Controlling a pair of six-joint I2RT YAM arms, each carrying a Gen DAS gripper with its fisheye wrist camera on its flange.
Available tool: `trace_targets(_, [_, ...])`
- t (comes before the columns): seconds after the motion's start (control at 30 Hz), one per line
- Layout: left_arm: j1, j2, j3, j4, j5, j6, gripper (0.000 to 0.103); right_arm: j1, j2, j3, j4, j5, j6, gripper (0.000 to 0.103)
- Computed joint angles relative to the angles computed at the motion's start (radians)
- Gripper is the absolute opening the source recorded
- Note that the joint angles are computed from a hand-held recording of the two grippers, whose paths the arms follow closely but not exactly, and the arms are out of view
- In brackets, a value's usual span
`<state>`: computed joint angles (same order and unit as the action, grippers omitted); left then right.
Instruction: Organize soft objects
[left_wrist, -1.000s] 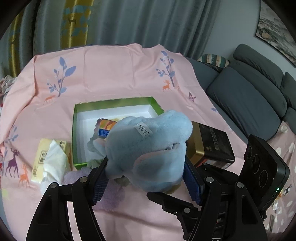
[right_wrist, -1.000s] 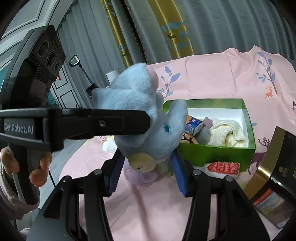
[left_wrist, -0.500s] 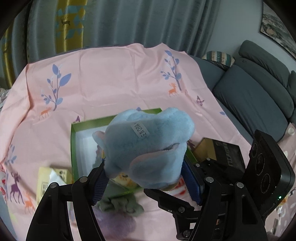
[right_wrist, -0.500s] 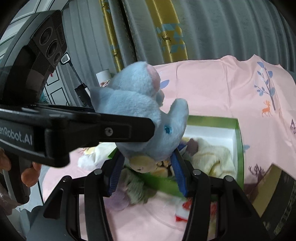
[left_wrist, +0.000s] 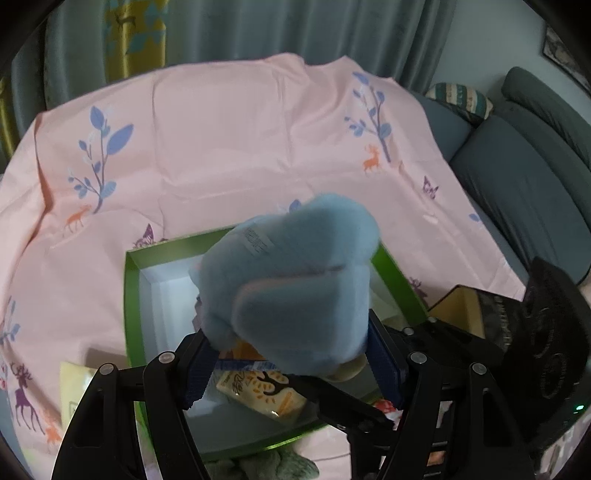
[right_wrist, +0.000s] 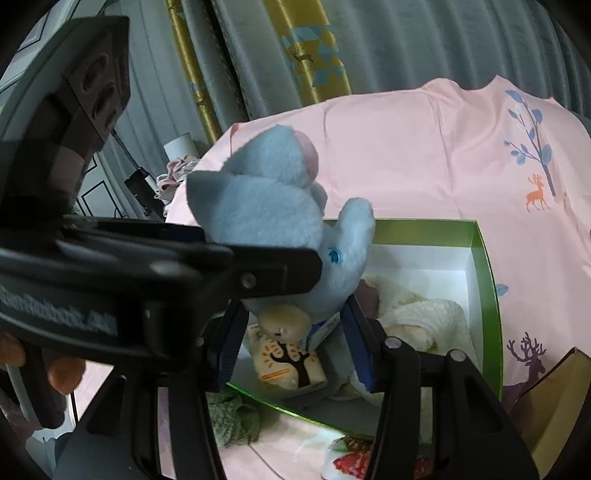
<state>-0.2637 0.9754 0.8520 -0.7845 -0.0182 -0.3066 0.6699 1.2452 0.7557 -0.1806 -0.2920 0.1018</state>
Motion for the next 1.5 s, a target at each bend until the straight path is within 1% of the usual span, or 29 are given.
trace_targets(0.13, [0.042, 0.022, -0.024, 0.036, 0.051, 0.003, 0.073, 0.002, 0.040, 0.015, 0.002, 0.012, 0.010, 0.050])
trace_targets(0.3, [0.069, 0.043, -0.034, 0.055, 0.074, 0.012, 0.073, 0.017, 0.063, 0.024, -0.001, 0.038, 0.014, 0.050])
trace_targets(0.47, [0.084, 0.061, -0.040, 0.067, 0.083, 0.005, 0.073, 0.039, 0.069, 0.029, -0.009, 0.078, 0.010, 0.055])
trace_targets(0.5, [0.077, 0.064, -0.039, 0.066, 0.072, 0.002, 0.074, 0.040, 0.071, 0.031, -0.007, 0.084, 0.008, 0.056])
trace_targets(0.53, [0.069, 0.065, -0.039, 0.065, 0.057, -0.003, 0.078, 0.042, 0.071, 0.032, -0.005, 0.090, 0.008, 0.060])
trace_targets(0.57, [0.063, 0.066, -0.038, 0.062, 0.043, -0.006, 0.079, 0.043, 0.070, 0.034, -0.005, 0.097, 0.011, 0.062])
trace_targets(0.63, [0.060, 0.069, -0.035, 0.057, 0.031, -0.013, 0.080, 0.041, 0.062, 0.031, -0.005, 0.106, 0.015, 0.070])
trace_targets(0.7, [0.062, 0.070, -0.031, 0.049, 0.028, -0.019, 0.081, 0.036, 0.055, 0.031, -0.007, 0.109, 0.015, 0.072])
trace_targets(0.73, [0.060, 0.071, -0.028, 0.042, 0.020, -0.022, 0.087, 0.033, 0.051, 0.030, -0.009, 0.109, 0.017, 0.074])
trace_targets(0.8, [0.049, 0.067, -0.024, 0.027, -0.020, -0.032, 0.093, 0.030, 0.050, 0.035, -0.019, 0.107, 0.022, 0.077])
trace_targets(0.83, [0.046, 0.059, -0.026, 0.022, -0.033, -0.035, 0.093, 0.031, 0.046, 0.035, -0.021, 0.109, 0.026, 0.080])
trace_targets(0.9, [0.056, 0.036, -0.031, 0.010, -0.036, -0.040, 0.093, 0.033, 0.034, 0.032, -0.023, 0.114, 0.031, 0.083])
trace_targets(1.0, [0.078, -0.007, -0.034, -0.013, -0.046, -0.048, 0.093, 0.037, 0.013, 0.026, -0.025, 0.128, 0.040, 0.092])
trace_targets(1.07, [0.094, -0.047, -0.036, -0.032, -0.043, -0.052, 0.094, 0.043, -0.004, 0.024, -0.030, 0.144, 0.045, 0.092])
trace_targets(1.13, [0.105, -0.092, -0.039, -0.055, -0.038, -0.054, 0.096, 0.045, -0.024, 0.020, -0.037, 0.151, 0.053, 0.093])
trace_targets(1.2, [0.101, -0.142, -0.040, -0.088, -0.050, -0.058, 0.098, 0.049, -0.041, 0.016, -0.042, 0.155, 0.063, 0.095])
trace_targets(1.3, [0.078, -0.220, -0.048, -0.134, -0.077, -0.075, 0.099, 0.060, -0.066, 0.008, -0.051, 0.167, 0.063, 0.097])
trace_targets(1.37, [0.062, -0.274, -0.054, -0.166, -0.093, -0.096, 0.099, 0.072, -0.079, 0.007, -0.058, 0.174, 0.058, 0.097])
trace_targets(1.5, [0.010, -0.396, -0.063, -0.247, -0.141, -0.173, 0.099, 0.085, -0.110, 0.002, -0.069, 0.172, 0.058, 0.097])
